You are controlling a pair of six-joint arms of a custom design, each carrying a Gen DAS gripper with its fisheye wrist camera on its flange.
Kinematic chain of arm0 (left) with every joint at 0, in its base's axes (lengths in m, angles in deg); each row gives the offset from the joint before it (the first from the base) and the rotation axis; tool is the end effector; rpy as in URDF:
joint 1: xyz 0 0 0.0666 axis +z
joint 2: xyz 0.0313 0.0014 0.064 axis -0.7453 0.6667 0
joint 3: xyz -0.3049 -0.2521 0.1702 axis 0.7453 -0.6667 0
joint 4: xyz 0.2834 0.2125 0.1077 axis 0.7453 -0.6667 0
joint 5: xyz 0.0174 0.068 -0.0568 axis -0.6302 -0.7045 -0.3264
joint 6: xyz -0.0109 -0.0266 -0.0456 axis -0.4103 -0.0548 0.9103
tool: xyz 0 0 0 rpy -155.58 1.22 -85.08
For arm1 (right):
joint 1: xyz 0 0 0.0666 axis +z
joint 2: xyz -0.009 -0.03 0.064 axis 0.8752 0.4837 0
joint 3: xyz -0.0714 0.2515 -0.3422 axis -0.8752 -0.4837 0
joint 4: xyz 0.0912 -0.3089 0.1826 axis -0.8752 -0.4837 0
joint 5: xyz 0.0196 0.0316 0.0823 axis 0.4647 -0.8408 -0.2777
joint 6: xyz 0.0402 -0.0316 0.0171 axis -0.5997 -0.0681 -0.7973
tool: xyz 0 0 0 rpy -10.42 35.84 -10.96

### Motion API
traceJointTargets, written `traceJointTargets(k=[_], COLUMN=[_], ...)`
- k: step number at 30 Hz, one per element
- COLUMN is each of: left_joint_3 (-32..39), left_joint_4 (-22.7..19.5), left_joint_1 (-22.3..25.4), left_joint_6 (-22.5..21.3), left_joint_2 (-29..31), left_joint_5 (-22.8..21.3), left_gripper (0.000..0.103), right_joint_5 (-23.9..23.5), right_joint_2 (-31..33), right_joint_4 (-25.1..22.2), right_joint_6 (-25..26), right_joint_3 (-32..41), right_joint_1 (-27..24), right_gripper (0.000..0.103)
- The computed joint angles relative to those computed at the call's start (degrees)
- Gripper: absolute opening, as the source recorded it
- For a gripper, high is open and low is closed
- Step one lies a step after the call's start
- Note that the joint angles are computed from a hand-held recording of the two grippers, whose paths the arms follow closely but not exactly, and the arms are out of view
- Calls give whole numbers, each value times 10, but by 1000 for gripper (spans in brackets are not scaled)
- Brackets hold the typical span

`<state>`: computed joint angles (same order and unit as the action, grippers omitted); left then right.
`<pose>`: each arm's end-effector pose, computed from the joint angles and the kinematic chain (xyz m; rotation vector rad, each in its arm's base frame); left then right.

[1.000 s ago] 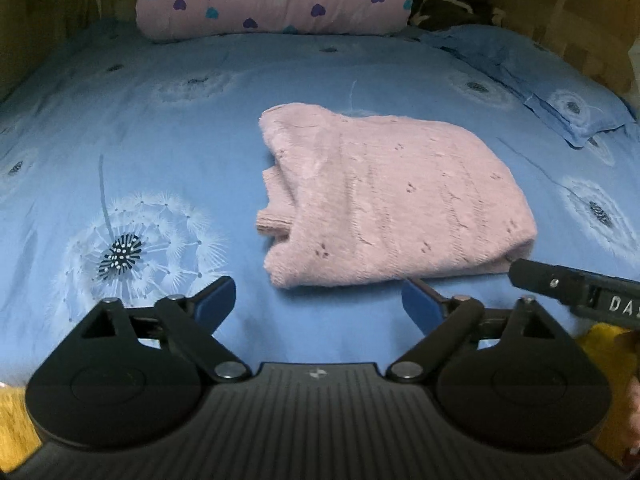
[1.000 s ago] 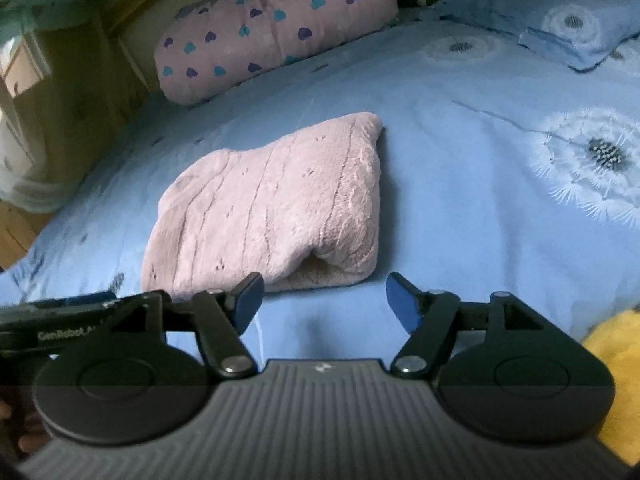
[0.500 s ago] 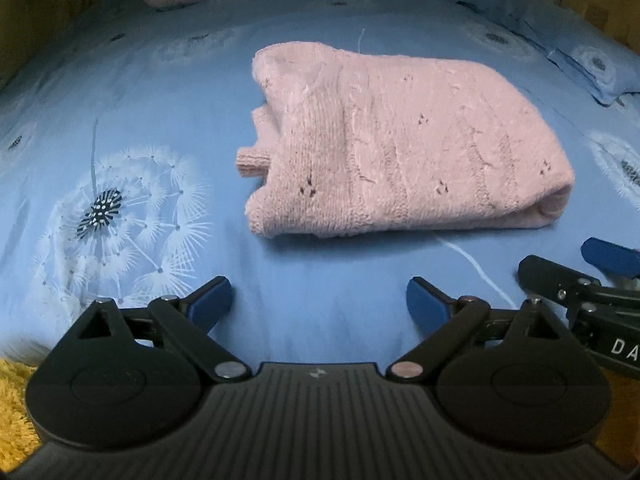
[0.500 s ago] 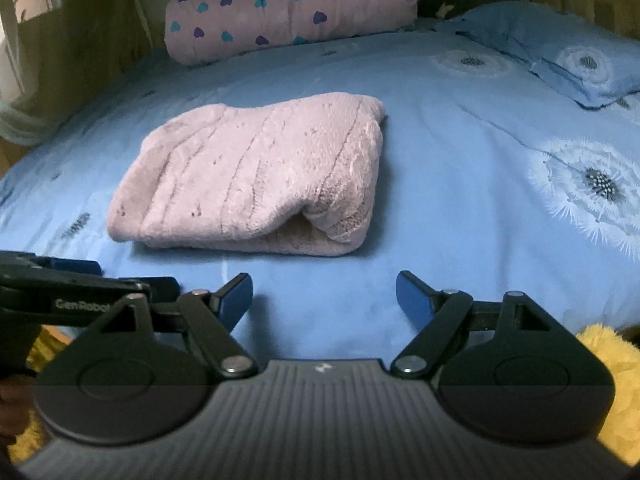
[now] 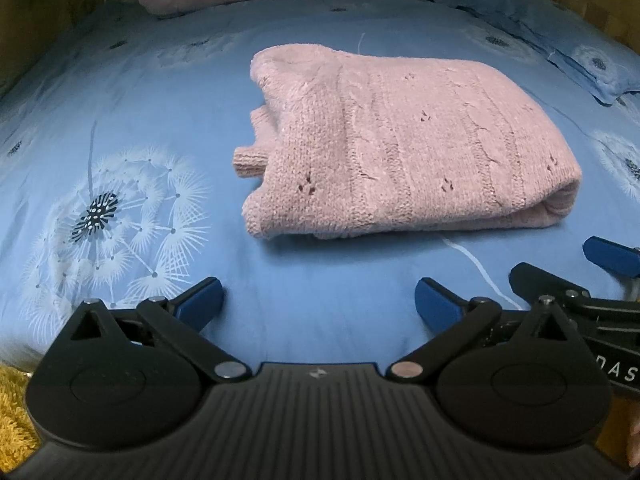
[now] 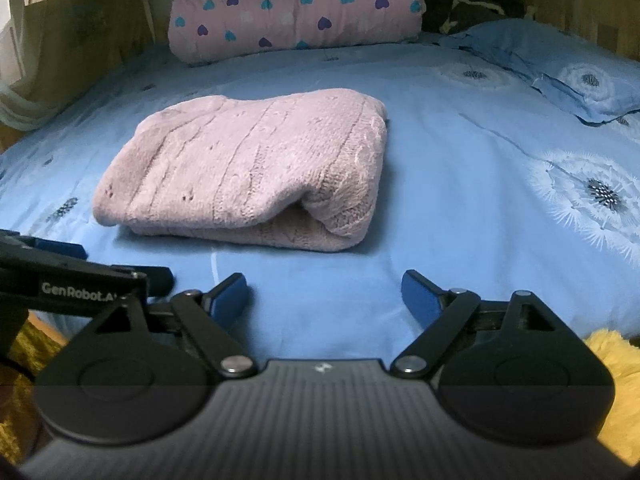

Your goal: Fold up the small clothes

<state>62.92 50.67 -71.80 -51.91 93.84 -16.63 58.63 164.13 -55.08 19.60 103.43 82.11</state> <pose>0.5863 -0.2561 0.3379 0.5567 2.4055 -0.1356 0.5332 0.1888 0.2733 0.3684 2.1921 -0.0224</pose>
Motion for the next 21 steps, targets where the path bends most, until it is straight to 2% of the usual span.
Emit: traceJointTargets(k=[21], left_joint_3=[-1], left_joint_4=[1], left_joint_1=[-1], left_joint_6=[1], left_joint_2=[0], left_joint_5=[0], left_gripper=[103], right_joint_5=[0], right_joint_2=[0], right_joint_4=[5], right_joint_6=[0], right_joint_3=[-2], right_joint_1=[1], right_gripper=[87])
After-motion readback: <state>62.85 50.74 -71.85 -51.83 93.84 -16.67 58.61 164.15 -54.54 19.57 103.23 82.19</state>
